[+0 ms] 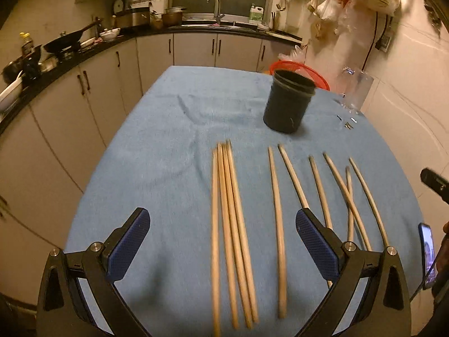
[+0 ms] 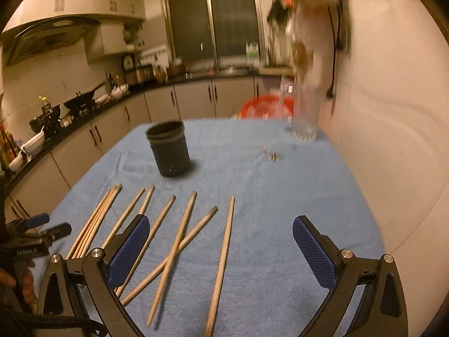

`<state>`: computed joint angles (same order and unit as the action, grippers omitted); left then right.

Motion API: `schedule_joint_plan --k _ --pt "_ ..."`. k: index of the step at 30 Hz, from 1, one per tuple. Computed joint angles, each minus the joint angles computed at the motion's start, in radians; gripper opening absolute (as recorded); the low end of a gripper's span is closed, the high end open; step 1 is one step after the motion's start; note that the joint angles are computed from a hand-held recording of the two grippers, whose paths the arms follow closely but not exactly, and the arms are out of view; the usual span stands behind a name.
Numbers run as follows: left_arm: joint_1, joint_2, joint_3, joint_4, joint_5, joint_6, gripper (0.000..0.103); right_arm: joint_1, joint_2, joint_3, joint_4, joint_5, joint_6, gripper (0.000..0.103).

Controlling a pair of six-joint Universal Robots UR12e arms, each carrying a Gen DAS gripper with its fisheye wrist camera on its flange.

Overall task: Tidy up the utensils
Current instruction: 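Lower the left tool and grasp a wooden chopstick while the right tool grasps another chopstick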

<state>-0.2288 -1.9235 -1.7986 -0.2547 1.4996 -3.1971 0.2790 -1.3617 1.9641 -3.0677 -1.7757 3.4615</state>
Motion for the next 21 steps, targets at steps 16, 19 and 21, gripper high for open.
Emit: schedule_joint_plan --k 16,19,21 --pt "0.047 -0.149 0.304 -0.459 -0.145 0.07 0.03 -0.154 0.123 -0.227 0.485 0.42 0.05 0.027" --pt "0.041 -0.169 0.337 -0.518 -0.104 0.078 0.029 -0.151 0.135 -0.246 0.514 0.41 0.053 0.027" --pt "0.04 -0.176 0.347 -0.535 -0.102 0.077 0.029 -0.149 0.142 -0.255 0.525 0.41 0.052 0.027"
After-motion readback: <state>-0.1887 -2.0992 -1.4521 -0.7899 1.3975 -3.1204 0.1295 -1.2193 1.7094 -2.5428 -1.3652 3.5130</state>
